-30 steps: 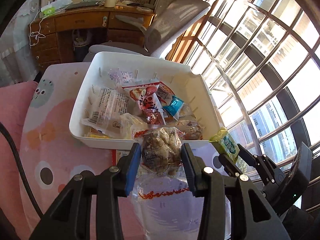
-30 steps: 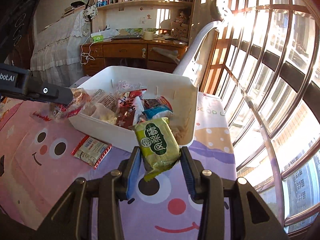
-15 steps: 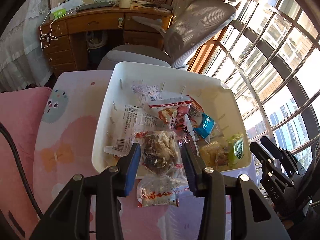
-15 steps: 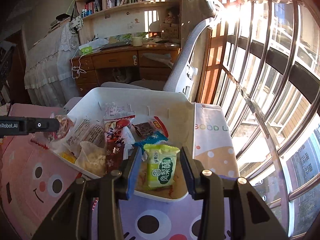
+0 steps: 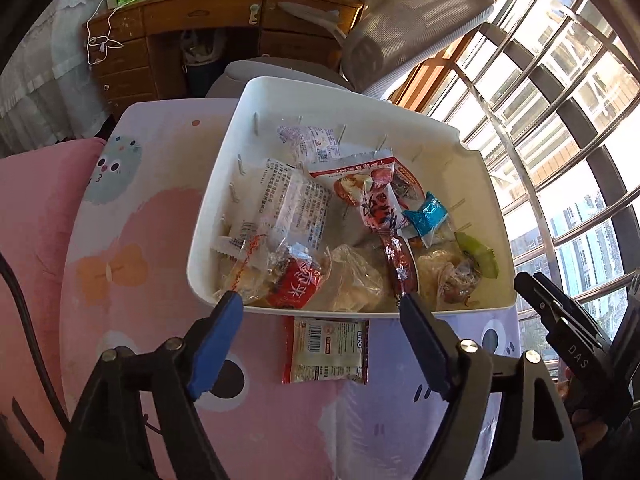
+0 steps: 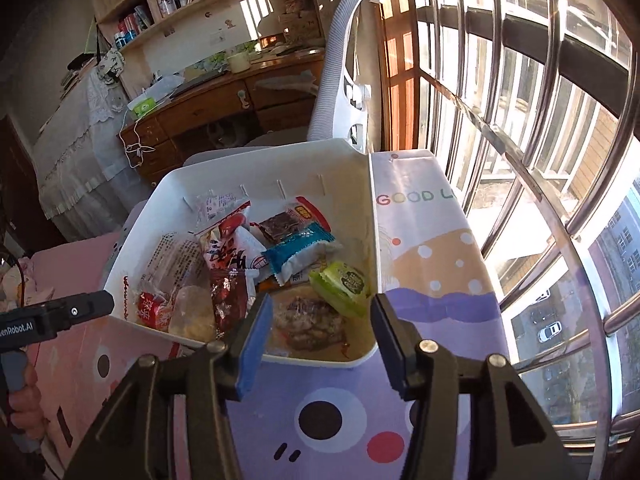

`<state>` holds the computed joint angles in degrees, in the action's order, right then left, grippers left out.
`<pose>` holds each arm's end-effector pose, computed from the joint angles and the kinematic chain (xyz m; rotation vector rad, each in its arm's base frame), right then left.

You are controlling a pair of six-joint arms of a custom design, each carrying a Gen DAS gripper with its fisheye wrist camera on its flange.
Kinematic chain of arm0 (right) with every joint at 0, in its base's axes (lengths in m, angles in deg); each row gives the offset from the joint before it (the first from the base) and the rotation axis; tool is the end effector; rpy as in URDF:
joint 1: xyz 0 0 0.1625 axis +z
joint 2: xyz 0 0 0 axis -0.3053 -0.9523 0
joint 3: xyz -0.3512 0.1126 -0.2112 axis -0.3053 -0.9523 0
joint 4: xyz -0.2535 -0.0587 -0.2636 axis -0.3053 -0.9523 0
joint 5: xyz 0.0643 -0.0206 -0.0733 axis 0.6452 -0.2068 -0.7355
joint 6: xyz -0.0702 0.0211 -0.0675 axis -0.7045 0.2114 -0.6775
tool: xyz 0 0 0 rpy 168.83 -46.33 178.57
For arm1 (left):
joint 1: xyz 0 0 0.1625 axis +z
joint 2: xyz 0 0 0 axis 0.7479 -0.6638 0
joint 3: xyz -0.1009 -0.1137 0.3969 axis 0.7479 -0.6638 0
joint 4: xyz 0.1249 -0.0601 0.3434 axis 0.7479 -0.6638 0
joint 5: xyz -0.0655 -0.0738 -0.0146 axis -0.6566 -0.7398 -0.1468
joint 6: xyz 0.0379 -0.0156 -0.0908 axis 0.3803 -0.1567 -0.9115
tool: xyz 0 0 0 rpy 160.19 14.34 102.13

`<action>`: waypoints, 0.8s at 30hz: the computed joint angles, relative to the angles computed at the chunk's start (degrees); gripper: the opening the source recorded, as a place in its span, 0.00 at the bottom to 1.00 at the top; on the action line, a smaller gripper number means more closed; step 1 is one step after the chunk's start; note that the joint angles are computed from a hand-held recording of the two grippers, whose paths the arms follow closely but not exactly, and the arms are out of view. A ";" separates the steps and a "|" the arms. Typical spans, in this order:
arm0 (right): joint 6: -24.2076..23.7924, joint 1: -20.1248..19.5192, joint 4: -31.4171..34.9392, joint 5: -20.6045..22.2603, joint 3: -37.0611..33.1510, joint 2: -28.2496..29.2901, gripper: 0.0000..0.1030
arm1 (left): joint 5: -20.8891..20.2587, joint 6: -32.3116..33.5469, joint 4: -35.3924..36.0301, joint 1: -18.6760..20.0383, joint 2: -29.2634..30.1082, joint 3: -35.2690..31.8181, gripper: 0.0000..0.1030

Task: Organize snacks
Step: 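Lower the left tool onto the white LIPO biscuit packet and grasp it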

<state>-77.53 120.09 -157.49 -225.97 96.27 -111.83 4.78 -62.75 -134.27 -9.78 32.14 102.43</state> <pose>0.1585 -0.4414 0.4020 -0.1397 -2.2744 0.9373 -0.4319 -0.5749 0.1014 0.5278 2.6141 -0.2768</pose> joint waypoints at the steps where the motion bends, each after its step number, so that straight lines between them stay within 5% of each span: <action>1: 1.92 -0.01 1.41 -0.49 0.11 -0.50 0.53 | -0.39 -0.34 0.35 0.05 -0.21 0.57 0.77; 8: 11.52 -0.60 8.72 -2.81 1.88 -4.37 0.55 | -4.78 -1.40 2.20 0.68 -0.67 4.93 0.80; 24: 27.82 -2.30 28.23 -2.37 5.44 -11.29 0.58 | -5.71 -1.60 3.05 1.74 4.52 4.21 0.82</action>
<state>-49.71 117.79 -129.26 -228.34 101.71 -123.12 -0.93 -64.36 -131.23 -8.04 36.66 106.64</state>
